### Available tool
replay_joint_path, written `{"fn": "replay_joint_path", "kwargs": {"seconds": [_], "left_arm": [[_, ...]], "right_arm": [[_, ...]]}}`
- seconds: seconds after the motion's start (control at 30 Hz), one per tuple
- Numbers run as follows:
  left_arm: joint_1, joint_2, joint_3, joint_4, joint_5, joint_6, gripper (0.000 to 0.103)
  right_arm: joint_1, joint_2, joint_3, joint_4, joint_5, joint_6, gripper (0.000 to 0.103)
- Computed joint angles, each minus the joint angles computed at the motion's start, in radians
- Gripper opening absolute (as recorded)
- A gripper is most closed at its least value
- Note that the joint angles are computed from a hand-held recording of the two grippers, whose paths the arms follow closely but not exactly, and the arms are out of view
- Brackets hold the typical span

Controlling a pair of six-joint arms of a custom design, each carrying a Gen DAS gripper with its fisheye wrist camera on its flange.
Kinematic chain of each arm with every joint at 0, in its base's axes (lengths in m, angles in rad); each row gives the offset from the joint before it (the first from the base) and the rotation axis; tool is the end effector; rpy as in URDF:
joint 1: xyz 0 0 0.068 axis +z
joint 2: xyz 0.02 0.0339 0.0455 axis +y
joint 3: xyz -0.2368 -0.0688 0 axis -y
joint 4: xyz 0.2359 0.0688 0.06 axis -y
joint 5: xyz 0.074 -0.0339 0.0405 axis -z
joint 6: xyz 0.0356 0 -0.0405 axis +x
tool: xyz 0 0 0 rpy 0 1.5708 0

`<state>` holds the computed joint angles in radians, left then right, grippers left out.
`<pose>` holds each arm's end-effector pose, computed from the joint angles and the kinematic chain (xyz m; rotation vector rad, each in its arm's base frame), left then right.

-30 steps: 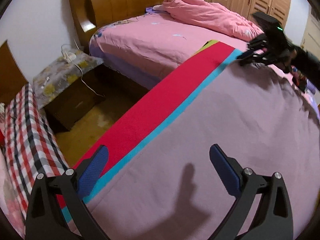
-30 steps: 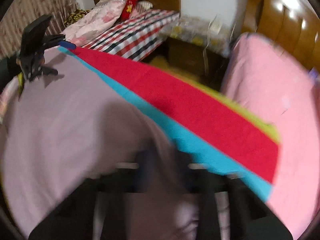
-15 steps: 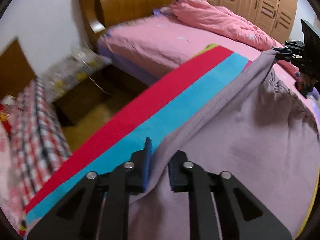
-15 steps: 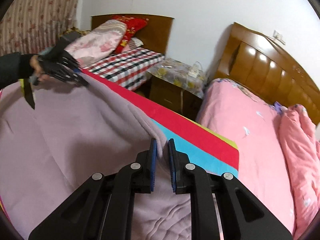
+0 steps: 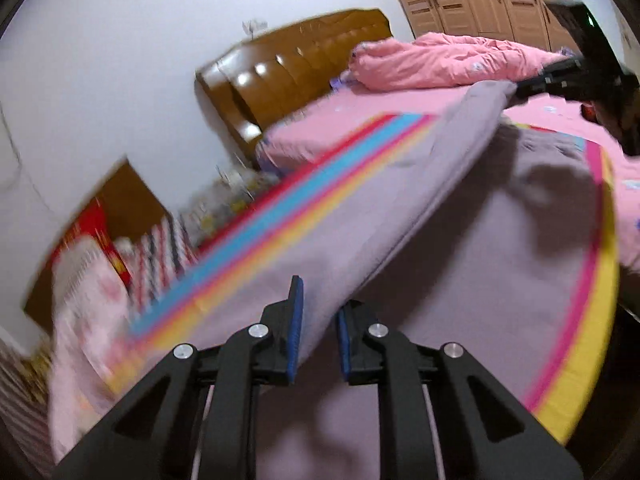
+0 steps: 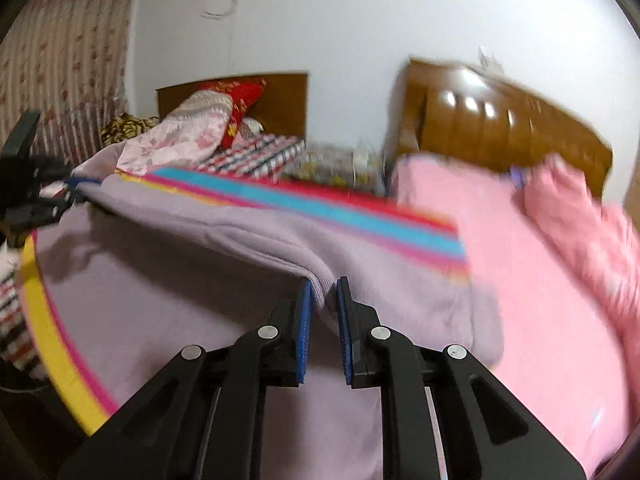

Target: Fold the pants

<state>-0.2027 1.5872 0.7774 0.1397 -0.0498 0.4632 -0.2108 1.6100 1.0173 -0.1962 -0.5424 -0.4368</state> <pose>0.3098 -0.0619 0.1528 0.7088 2.1325 0.1966 0.3286 -0.0515 0.1940 -0.5044 2.1827 0.2948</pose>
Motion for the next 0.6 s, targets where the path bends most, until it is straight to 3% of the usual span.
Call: {"fn": "replay_joint_path", "kwargs": {"seconds": [0.1,0.17,0.2,0.23,0.27,0.3,0.37,0.43,0.53,0.6], "left_arm": [[-0.009,0.06,-0.075,0.041,0.008,-0.124,0.02],[0.004,0.095,-0.096,0.059,0.012,-0.189,0.035],[0.004,0.096,-0.095,0.059,0.003,-0.22,0.053],[0.015,0.059,-0.123,0.07,0.008,-0.262,0.079],[0.028,0.012,-0.16,0.088,0.022,-0.299,0.09],[0.048,-0.052,-0.207,0.111,0.049,-0.35,0.101],[0.135,-0.159,-0.277,0.111,0.211,-0.469,0.101],[0.208,-0.195,-0.321,0.126,0.36,-0.597,0.101],[0.281,-0.152,-0.348,0.171,0.497,-0.76,0.101],[0.305,-0.095,-0.341,0.198,0.539,-0.82,0.1]], "right_arm": [[-0.013,0.026,-0.087,0.005,0.042,0.046,0.019],[-0.018,0.006,-0.127,0.005,0.041,0.095,0.039],[-0.029,-0.026,-0.153,0.013,0.029,0.113,0.048],[-0.052,-0.075,-0.186,0.023,-0.005,0.143,0.068],[-0.08,-0.105,-0.205,0.021,-0.046,0.166,0.075],[-0.108,-0.125,-0.209,-0.002,-0.095,0.188,0.075],[-0.164,-0.144,-0.216,-0.052,-0.189,0.225,0.075],[-0.177,-0.134,-0.213,-0.077,-0.204,0.271,0.075],[-0.187,-0.073,-0.188,-0.088,-0.191,0.348,0.067],[-0.177,-0.021,-0.163,-0.086,-0.178,0.426,0.066]]}}
